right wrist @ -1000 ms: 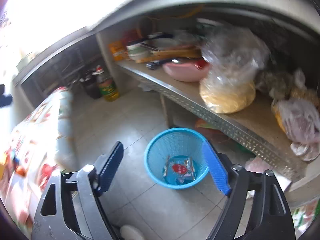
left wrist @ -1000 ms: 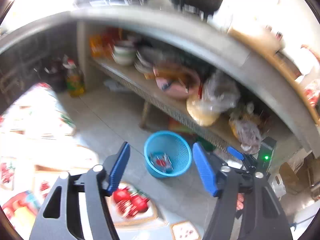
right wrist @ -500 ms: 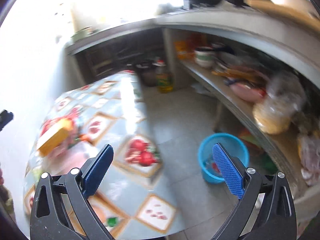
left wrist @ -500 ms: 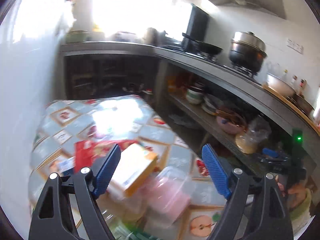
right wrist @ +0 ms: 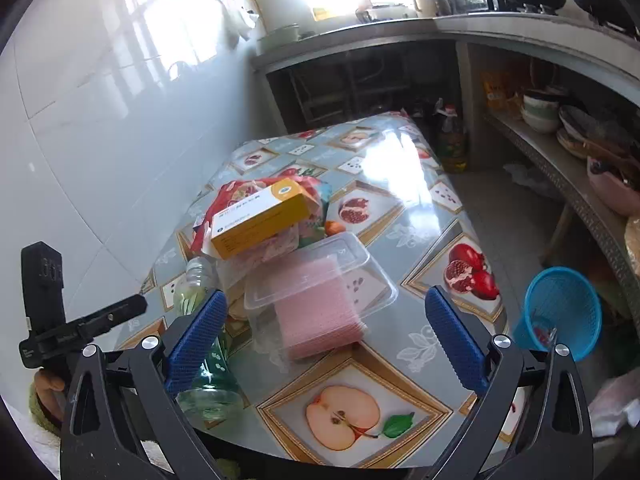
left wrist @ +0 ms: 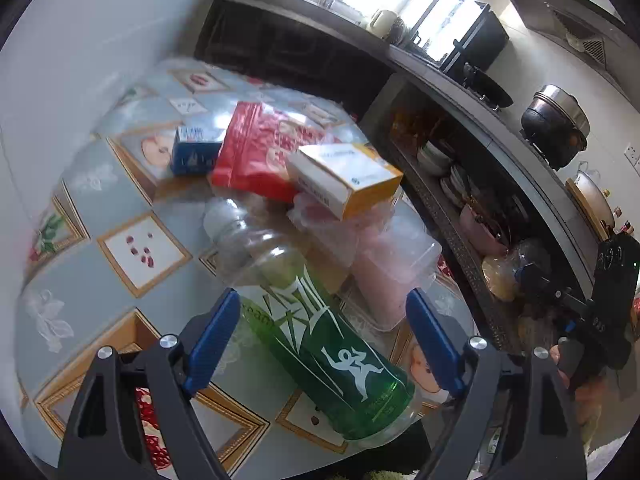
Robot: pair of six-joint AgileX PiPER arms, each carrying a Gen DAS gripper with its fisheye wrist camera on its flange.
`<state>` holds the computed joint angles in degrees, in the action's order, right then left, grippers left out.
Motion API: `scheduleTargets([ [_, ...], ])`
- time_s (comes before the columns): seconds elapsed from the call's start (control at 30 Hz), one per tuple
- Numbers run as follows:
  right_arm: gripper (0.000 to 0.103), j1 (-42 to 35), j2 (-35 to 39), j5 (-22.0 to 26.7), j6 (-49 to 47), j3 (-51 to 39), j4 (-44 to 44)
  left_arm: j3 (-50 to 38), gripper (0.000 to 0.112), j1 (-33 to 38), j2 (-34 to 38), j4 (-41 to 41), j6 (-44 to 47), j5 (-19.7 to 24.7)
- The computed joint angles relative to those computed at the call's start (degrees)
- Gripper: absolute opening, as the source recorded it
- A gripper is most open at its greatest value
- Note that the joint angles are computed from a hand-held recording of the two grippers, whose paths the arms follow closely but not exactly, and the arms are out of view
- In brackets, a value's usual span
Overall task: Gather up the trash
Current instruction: 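Move both tools back over the trash pile on the table, then grasp the green plastic bottle with the left tool while the right tool grasps the yellow medicine box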
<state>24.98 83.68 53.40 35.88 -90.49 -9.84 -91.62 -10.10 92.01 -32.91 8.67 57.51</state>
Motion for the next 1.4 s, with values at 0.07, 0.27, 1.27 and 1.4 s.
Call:
scheduleTargets([
  [0.07, 0.093, 1.0, -0.1, -0.1, 1.6, 0.7, 0.0, -0.4, 0.083, -0.4, 2.0, 0.2, -2.9, 0.4],
  [0.27, 0.086, 2.4, 1.3, 1.4, 4.0, -0.2, -0.9, -4.1, 0.083, -0.2, 7.2, 1.7, -9.2, 2.5],
  [1.27, 0.064, -11.4, 19.7, 3.0, -11.0, -22.6, 35.9, -6.0, 0.075, 4.2, 11.9, -1.1, -10.5, 6.8],
  [1.4, 0.061, -14.5, 26.4, 6.5, -8.1, -28.6, 43.8, -5.9, 0.075, 5.4, 11.5, -1.0, -9.1, 7.4],
])
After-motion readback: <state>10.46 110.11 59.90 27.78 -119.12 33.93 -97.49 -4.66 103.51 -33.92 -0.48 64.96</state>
